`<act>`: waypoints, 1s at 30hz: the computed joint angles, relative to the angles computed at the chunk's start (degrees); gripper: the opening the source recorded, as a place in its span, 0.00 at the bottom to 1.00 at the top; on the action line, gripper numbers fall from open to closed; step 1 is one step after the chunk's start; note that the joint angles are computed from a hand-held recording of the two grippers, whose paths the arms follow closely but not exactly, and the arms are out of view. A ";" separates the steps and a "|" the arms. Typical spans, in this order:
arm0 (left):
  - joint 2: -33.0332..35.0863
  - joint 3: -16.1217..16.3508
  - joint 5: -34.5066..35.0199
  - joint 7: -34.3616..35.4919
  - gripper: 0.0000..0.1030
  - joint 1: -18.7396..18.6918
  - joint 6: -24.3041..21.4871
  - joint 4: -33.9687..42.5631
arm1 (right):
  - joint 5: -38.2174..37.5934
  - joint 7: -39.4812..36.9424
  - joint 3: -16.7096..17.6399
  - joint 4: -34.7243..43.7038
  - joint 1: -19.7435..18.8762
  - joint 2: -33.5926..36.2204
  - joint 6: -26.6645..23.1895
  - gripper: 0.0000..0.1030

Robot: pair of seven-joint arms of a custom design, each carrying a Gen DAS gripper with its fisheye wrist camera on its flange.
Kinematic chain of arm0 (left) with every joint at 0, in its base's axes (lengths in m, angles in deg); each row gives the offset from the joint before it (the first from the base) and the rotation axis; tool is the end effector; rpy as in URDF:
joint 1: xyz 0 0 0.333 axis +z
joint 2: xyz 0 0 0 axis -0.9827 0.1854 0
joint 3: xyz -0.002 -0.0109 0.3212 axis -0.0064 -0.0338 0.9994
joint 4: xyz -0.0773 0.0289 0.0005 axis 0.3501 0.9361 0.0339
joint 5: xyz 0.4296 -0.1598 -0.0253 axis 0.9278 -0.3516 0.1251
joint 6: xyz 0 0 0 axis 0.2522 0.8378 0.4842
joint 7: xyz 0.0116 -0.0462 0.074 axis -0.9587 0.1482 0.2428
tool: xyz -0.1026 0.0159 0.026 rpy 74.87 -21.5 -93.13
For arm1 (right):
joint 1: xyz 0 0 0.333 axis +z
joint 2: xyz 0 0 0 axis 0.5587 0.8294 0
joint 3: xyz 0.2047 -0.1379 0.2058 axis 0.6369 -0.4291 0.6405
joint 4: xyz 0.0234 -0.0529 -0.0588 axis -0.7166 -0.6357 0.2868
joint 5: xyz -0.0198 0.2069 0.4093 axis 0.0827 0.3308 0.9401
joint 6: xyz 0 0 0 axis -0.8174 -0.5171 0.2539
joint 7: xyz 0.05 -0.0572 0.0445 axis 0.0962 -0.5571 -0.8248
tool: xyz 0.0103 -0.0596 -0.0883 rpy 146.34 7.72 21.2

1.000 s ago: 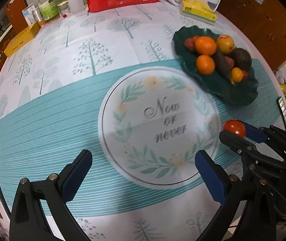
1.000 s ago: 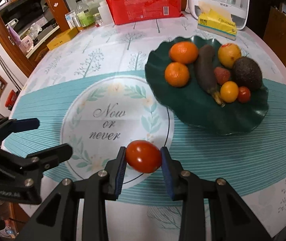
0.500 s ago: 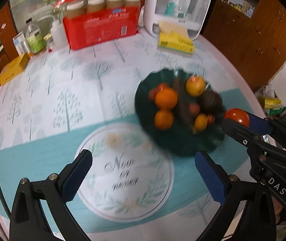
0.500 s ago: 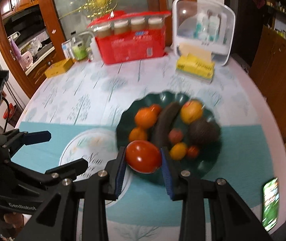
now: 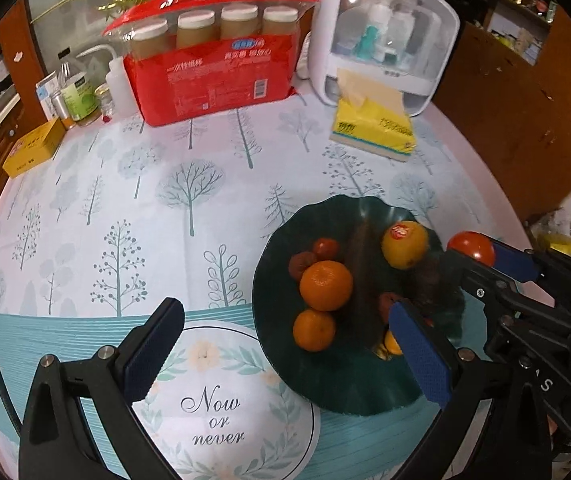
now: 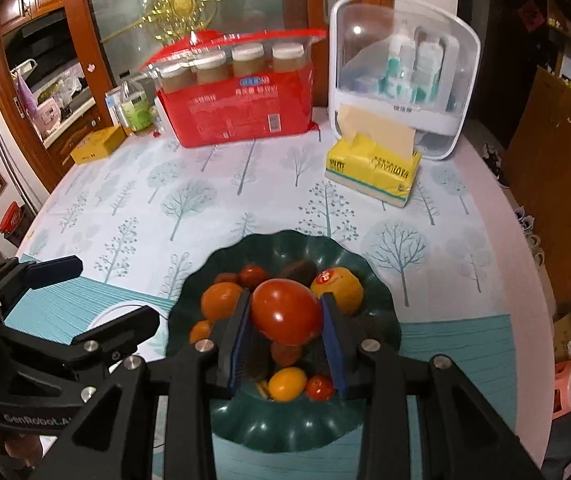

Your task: Organize fruits

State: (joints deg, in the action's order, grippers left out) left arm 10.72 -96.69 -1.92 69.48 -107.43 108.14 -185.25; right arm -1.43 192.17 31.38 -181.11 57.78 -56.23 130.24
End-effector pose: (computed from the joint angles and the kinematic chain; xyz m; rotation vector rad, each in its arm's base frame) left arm 0.5109 -0.4801 0.4862 -1.9874 1.9630 -0.5768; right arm 0.5171 0.3458 0.4933 -2.0875 1.5801 -0.4062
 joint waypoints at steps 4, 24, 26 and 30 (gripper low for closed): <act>2.33 0.44 0.64 -1.78 0.99 -0.44 -1.38 1.42 | 3.38 -4.46 -0.87 1.26 0.08 2.78 -0.39 0.33; 4.36 1.26 -0.64 -5.75 0.99 -1.31 -4.09 1.45 | 14.16 -16.78 -1.57 3.29 -0.28 7.64 -2.01 0.44; 4.05 1.17 -0.44 -6.28 0.99 -1.39 -4.13 1.22 | 14.17 -16.85 -1.57 3.14 -0.24 7.45 -1.98 0.44; 3.22 0.94 -0.17 -7.08 0.99 -1.39 -4.11 0.46 | 13.72 -16.79 -1.50 2.62 -0.09 6.81 -1.77 0.44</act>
